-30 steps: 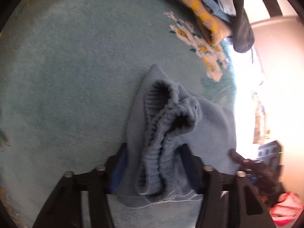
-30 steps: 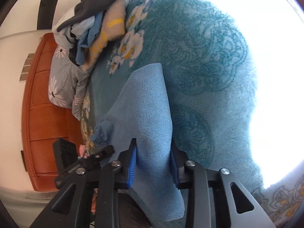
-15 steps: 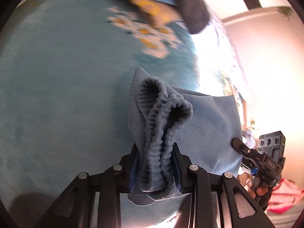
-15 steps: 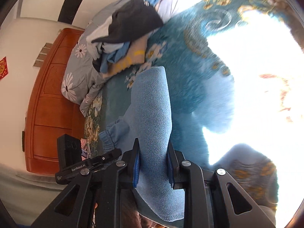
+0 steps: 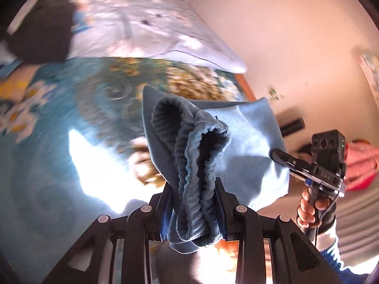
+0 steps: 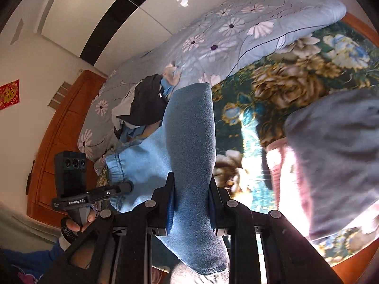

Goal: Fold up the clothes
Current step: 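Lift the folded sweatpants with both grippers and carry them toward the pink garment stack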

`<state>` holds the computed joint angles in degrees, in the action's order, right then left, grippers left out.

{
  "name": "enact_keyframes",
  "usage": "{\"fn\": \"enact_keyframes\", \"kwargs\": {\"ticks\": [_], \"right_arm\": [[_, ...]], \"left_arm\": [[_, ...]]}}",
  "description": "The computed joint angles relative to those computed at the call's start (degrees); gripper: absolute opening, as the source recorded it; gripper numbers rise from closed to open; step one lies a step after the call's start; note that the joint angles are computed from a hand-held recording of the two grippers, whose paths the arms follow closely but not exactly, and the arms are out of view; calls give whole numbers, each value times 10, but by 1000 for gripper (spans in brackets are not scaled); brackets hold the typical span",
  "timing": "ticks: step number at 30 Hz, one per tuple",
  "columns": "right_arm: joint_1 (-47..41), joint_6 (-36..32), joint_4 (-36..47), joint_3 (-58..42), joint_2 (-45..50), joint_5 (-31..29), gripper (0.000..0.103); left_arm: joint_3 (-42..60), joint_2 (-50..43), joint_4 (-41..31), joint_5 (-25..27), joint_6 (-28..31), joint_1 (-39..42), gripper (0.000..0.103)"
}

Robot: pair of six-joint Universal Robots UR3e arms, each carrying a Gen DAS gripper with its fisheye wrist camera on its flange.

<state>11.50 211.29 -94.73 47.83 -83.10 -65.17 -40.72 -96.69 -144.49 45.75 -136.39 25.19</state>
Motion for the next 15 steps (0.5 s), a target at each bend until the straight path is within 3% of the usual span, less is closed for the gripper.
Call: {"fn": "enact_keyframes", "kwargs": {"ticks": [6, 10, 13, 15], "right_arm": [[-209, -197, 258, -67, -72, 75, 25], [-325, -309, 390, -130, -67, 91, 25], [-376, -367, 454, -175, -43, 89, 25], [-404, -391, 450, -138, -56, 87, 25]], "left_arm": [[125, -123, 114, -20, -173, -221, 33], [180, -202, 193, -17, -264, -316, 33], [238, -268, 236, -12, -324, -366, 33], [239, -295, 276, -15, -353, -385, 33]]}}
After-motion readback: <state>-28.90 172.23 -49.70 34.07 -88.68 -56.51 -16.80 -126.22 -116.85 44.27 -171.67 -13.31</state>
